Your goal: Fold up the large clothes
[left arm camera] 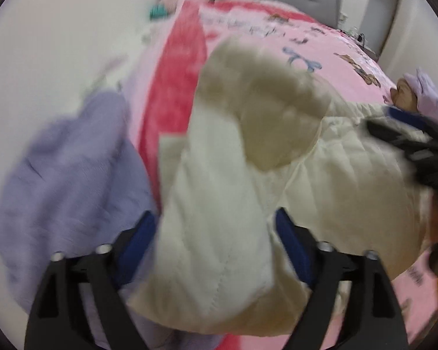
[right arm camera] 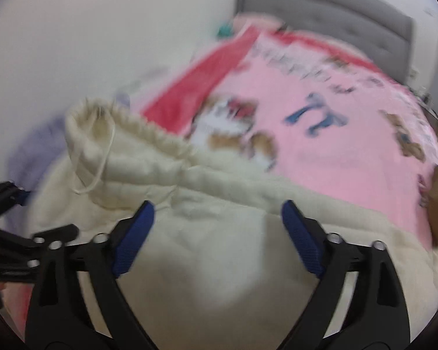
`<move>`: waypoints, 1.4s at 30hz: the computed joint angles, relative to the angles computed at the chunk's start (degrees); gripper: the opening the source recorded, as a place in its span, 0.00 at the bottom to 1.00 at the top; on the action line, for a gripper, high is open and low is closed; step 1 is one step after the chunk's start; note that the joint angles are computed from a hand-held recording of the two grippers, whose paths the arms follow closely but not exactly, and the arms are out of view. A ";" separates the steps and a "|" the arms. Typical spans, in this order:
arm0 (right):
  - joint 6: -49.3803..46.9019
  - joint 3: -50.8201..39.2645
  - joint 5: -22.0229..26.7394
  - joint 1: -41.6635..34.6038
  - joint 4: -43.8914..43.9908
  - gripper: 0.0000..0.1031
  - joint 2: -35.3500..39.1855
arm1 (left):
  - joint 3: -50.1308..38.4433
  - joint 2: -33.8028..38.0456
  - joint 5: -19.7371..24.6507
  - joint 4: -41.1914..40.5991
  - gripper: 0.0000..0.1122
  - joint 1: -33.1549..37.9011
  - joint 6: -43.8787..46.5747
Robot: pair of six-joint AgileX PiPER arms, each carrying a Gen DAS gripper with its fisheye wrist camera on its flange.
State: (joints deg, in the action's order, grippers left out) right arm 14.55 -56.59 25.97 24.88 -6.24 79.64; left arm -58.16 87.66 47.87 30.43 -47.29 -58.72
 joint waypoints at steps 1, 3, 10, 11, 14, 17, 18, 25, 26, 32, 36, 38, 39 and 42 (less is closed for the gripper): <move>-0.48 2.03 0.36 -2.07 0.60 0.90 -3.46 | -0.46 -0.36 1.32 1.30 0.82 -0.69 0.45; -5.99 6.23 4.13 -10.30 3.75 0.91 -11.32 | -1.47 -0.46 1.50 -1.35 0.82 1.18 5.64; -40.66 8.44 17.21 -49.23 16.38 0.92 -11.57 | -6.60 5.10 -0.75 -16.02 0.85 13.07 25.75; -46.39 7.76 18.56 -52.87 20.52 0.92 -9.67 | -7.96 6.69 -0.30 -19.79 0.85 14.98 29.53; -59.93 7.24 19.27 -59.64 29.13 0.92 -3.10 | -10.43 10.46 0.45 -27.15 0.85 18.67 36.48; -61.58 5.81 18.21 -58.89 29.39 0.92 4.15 | -11.28 13.30 -0.09 -30.01 0.88 20.19 39.93; -62.92 4.98 18.97 -59.33 30.96 0.92 6.81 | -11.59 14.21 -0.14 -31.44 0.88 20.83 41.49; -61.22 -5.12 31.23 -66.57 40.53 0.92 23.96 | -10.64 16.86 -0.20 -45.18 0.88 27.05 57.05; -60.41 -6.58 33.10 -67.21 40.96 0.92 25.49 | -10.33 17.04 0.10 -47.39 0.88 28.39 59.59; -57.56 -11.57 38.67 -66.19 39.36 0.93 30.21 | -11.77 18.78 3.18 -50.58 0.88 30.48 63.35; -56.78 -12.44 37.44 -62.72 37.47 0.93 29.90 | -13.83 20.96 5.43 -52.87 0.88 31.23 64.11; -54.61 -12.76 36.45 -60.98 36.22 0.93 30.30 | -14.96 21.99 6.80 -54.30 0.88 31.38 63.90; -53.29 -12.89 36.03 -59.93 35.23 0.93 30.22 | -15.67 22.48 7.89 -54.78 0.88 31.20 63.68; -52.26 -13.32 35.83 -57.75 34.32 0.90 29.28 | -18.12 23.31 10.47 -54.74 0.88 29.03 64.29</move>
